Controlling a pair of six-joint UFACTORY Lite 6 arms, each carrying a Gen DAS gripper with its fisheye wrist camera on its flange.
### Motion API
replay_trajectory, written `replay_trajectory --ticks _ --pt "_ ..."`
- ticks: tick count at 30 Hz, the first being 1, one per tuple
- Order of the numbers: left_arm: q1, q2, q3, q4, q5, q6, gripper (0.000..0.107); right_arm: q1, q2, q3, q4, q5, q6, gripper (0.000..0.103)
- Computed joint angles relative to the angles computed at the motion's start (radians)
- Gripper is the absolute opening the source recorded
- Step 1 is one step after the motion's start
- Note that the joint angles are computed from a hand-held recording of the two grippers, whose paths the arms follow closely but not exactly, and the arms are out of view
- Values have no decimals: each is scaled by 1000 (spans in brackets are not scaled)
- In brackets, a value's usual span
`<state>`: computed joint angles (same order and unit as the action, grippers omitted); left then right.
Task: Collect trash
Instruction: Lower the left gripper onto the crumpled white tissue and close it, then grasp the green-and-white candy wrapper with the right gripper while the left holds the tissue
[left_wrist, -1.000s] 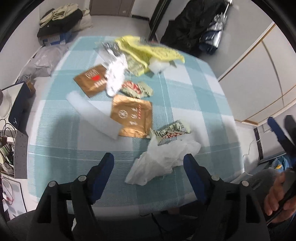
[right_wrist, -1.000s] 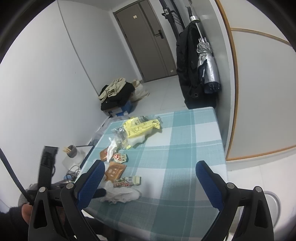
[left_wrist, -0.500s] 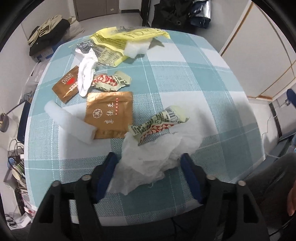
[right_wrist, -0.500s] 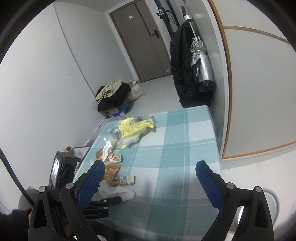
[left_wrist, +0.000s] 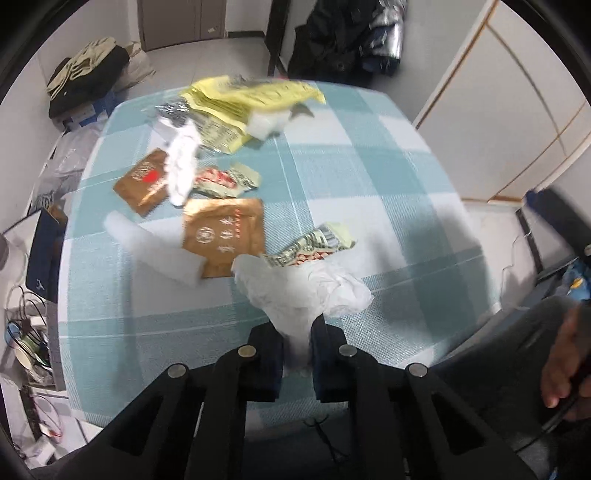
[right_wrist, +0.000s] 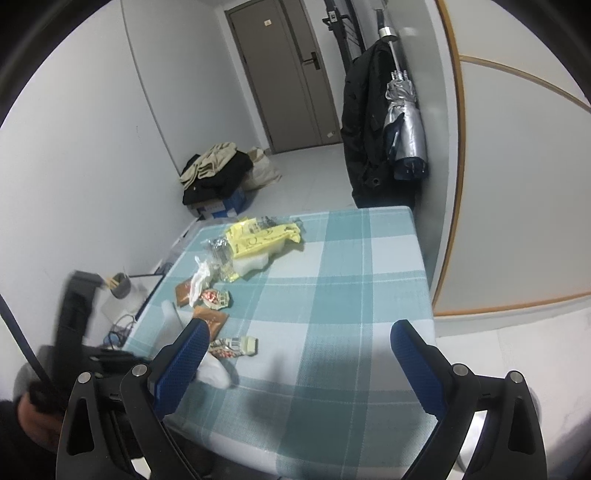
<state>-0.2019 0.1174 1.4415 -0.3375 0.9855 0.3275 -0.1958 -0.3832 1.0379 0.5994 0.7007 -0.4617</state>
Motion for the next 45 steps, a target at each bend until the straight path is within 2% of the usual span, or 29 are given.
replay_trajectory --ticks 7,12,18,28,30,32,34,36,45 --pt "182 -58 -11 -122 43 89 8 99 84 42 -78 8 109 99" --pt "304 -56 15 -244 63 129 8 268 165 83 -179 -31 205 99" --pt "376 -45 42 -332 71 169 8 441 305 139 -386 -111 379 98" --pt "426 -30 57 -357 78 216 8 566 497 228 -601 -158 596 98" --pt "419 -31 59 -346 70 214 8 574 506 228 -615 -159 611 89" --pt "408 -43 53 -322 51 212 8 577 524 237 -652 -153 638 86" --pt "406 -50 48 -322 46 222 8 578 525 227 -665 -160 646 79" --pt "407 -53 44 -326 44 233 8 584 524 223 -702 -161 680 66" --pt "406 -75 24 -320 27 249 8 593 484 175 -682 -202 647 59"
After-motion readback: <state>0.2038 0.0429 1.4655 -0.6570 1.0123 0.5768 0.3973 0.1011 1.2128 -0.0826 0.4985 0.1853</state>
